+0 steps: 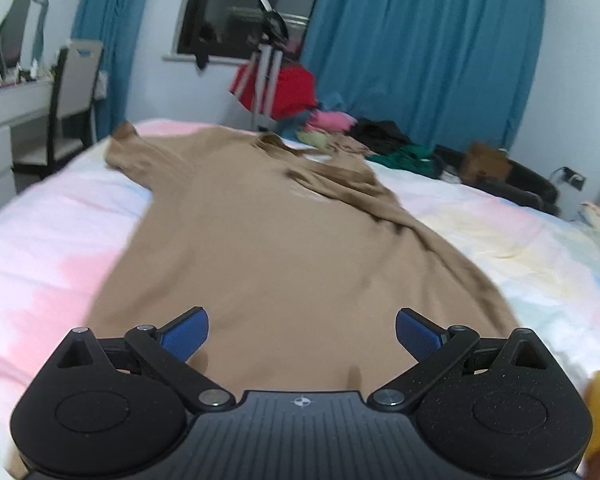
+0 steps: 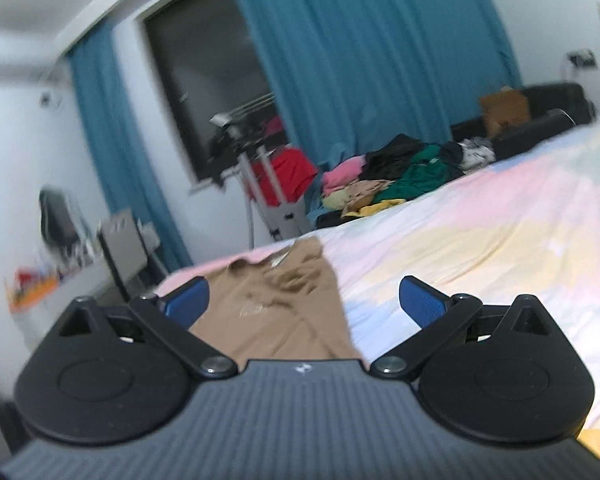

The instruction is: Fold clothes

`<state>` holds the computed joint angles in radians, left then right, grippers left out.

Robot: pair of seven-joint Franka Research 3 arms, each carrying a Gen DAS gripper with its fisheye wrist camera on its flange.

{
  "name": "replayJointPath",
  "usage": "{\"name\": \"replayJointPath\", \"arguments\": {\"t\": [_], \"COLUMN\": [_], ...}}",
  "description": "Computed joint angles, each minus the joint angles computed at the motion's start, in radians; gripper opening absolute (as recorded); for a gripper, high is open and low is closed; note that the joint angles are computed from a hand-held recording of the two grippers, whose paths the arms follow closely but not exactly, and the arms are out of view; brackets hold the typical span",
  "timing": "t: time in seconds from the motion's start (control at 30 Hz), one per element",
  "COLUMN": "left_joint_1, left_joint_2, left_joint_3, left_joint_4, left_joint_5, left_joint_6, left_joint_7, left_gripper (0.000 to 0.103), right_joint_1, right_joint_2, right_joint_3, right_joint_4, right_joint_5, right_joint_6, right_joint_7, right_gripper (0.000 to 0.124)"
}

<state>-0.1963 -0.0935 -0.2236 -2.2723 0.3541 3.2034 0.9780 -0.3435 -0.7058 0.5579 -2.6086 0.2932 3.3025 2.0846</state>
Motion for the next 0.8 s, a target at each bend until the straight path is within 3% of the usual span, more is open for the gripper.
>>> {"name": "replayJointPath", "arguments": {"t": [0.1, 0.17, 0.23, 0.3, 0.5, 0.6, 0.7, 0.8], "left_joint_1": [-0.17, -0.277, -0.34, -0.347, -0.32, -0.307, -0.319, -0.312], "left_joint_2": [0.005, 0.021, 0.046, 0.082, 0.23, 0.293, 0.353, 0.405], "left_joint_3": [0.09, 0.132, 0.135, 0.099, -0.025, -0.075, -0.075, -0.087], "left_joint_4": [0.021, 0.056, 0.11, 0.168, 0.368, 0.423, 0.478, 0.524], "left_joint_5": [-0.22, -0.439, -0.638, -0.709, -0.686, -0.64, -0.531, -0.466], "left_joint_6": [-0.045, -0.078, -0.118, -0.145, -0.246, -0.275, -0.353, -0.42], "left_joint_7": [0.195, 0.387, 0.556, 0.603, 0.616, 0.621, 0.539, 0.479], "left_gripper": [0.1, 0.097, 0.094, 0.094, 0.077, 0.066, 0.05, 0.043], "right_joint_1": [-0.027, -0.036, -0.03, -0.072, -0.286, -0.345, -0.345, -0.301], "right_joint_2": [-0.046, -0.064, -0.067, -0.075, -0.146, -0.185, -0.161, -0.102], "right_joint_3": [-0.013, -0.02, -0.033, -0.004, 0.166, 0.212, 0.208, 0.173], "right_joint_4": [-0.045, -0.068, -0.089, -0.097, -0.111, -0.123, -0.125, -0.118], "right_joint_5": [0.025, 0.038, 0.049, 0.069, 0.128, 0.128, 0.109, 0.098], "right_joint_6": [-0.003, 0.003, 0.037, 0.061, 0.065, 0.055, 0.068, 0.074], "right_joint_7": [0.02, 0.041, 0.051, 0.059, 0.082, 0.115, 0.134, 0.129], "right_gripper": [0.103, 0.103, 0.103, 0.103, 0.103, 0.103, 0.103, 0.103]}}
